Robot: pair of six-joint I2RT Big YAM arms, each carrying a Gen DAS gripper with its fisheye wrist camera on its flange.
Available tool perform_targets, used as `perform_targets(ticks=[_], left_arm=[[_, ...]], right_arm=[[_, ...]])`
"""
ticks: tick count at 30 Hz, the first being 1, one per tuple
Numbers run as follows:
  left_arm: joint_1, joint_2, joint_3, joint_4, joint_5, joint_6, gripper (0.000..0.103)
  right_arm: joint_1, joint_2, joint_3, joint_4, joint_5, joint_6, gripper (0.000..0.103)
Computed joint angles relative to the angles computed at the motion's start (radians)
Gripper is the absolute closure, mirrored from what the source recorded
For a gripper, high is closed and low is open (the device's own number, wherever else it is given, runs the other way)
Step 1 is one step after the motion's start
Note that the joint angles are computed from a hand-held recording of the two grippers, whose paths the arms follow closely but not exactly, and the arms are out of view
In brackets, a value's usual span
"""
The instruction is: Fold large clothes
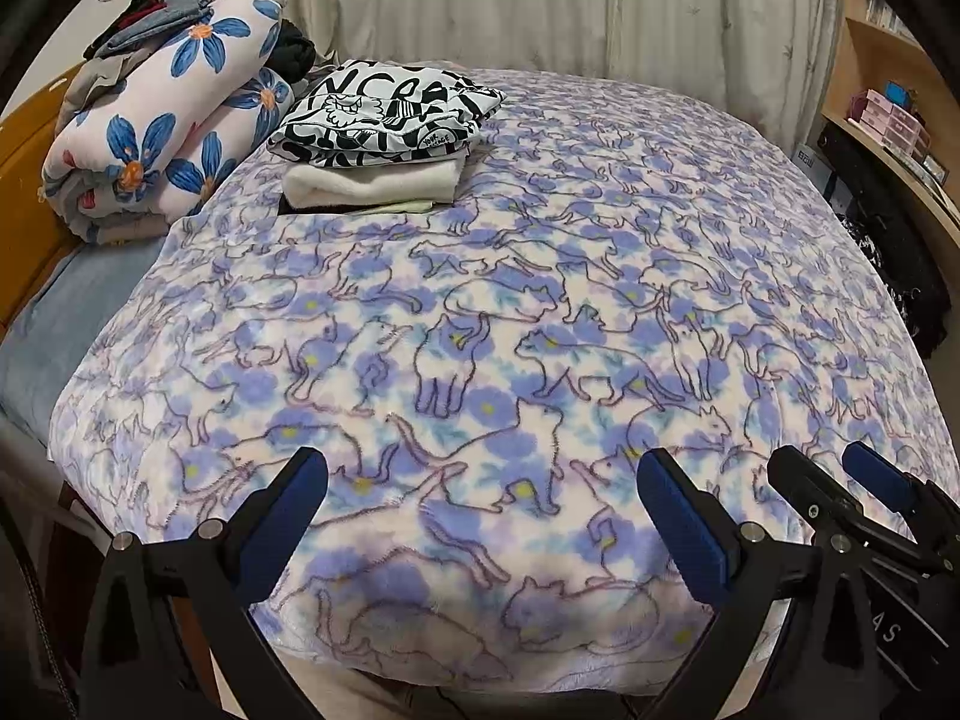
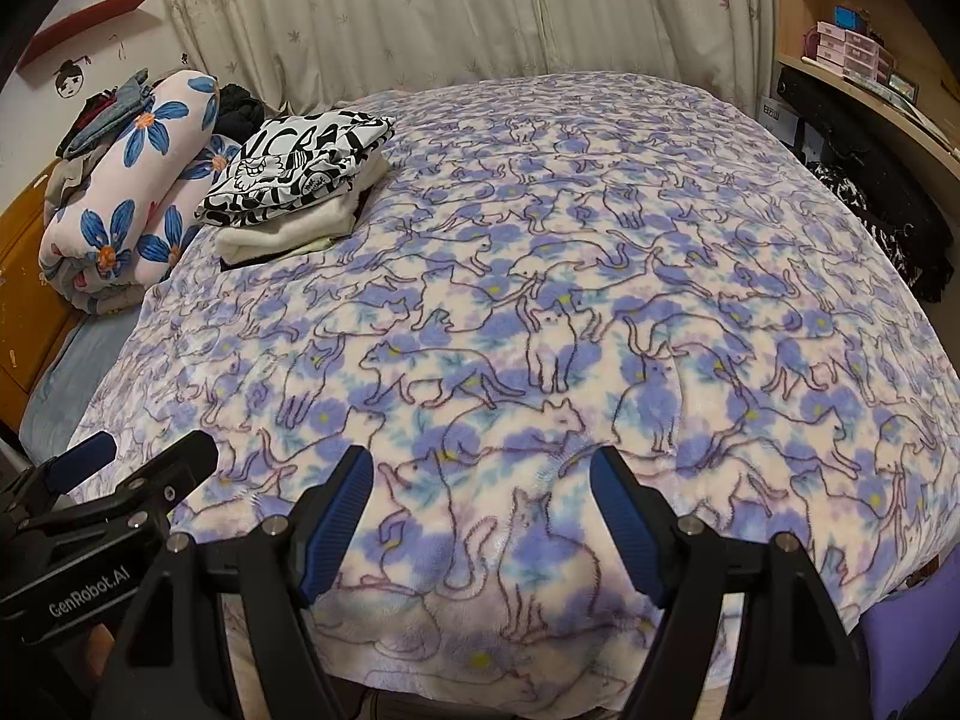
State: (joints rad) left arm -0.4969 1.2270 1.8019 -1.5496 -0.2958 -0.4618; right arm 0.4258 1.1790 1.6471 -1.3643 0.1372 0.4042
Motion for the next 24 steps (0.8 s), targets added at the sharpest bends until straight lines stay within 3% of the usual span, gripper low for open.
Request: perform_targets(ticks=[24], left_arm=[[0.006, -0.006, -0.014, 0.003, 0.007, 0.004, 0.001]], right_arm=[[0.001, -0.001, -0.008, 0.002, -0.001, 0.0, 0.028]])
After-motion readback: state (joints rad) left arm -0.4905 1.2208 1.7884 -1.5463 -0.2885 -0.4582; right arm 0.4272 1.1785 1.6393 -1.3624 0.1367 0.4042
